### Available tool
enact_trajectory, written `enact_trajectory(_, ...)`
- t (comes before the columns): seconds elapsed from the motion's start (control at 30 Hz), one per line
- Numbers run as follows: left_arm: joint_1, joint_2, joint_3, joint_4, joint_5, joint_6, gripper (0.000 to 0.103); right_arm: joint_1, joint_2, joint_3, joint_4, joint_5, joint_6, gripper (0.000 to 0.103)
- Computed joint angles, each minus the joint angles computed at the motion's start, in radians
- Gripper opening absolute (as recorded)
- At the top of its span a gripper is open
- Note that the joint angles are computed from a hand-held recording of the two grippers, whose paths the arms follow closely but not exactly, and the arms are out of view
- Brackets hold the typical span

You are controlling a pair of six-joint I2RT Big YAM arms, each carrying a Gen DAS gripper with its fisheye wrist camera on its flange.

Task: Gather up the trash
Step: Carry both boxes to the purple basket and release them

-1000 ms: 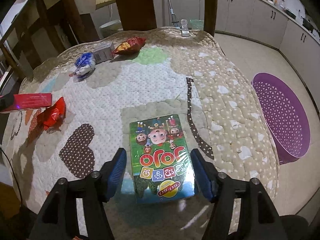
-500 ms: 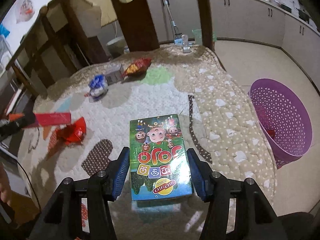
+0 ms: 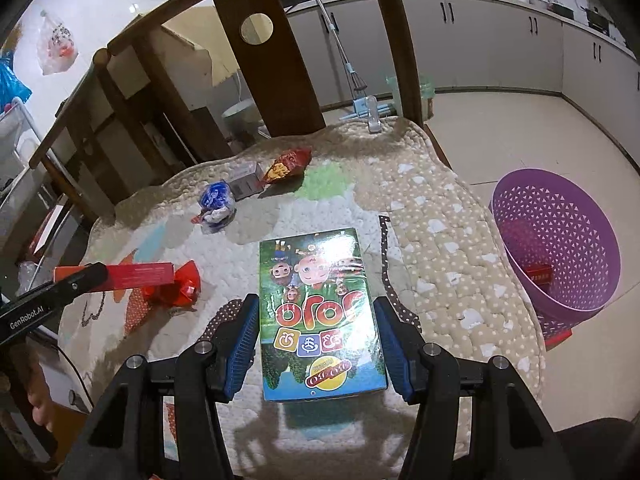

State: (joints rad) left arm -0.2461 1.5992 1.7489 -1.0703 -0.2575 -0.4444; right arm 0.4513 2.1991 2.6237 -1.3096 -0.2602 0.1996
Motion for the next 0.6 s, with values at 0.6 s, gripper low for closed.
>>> enact_trajectory(0.6,-0.059,0.063,0.103,-0.078,-0.063,0.049,0.039,-0.018,-0.064,-0.124,0.075,-0.031,0.027,0.061)
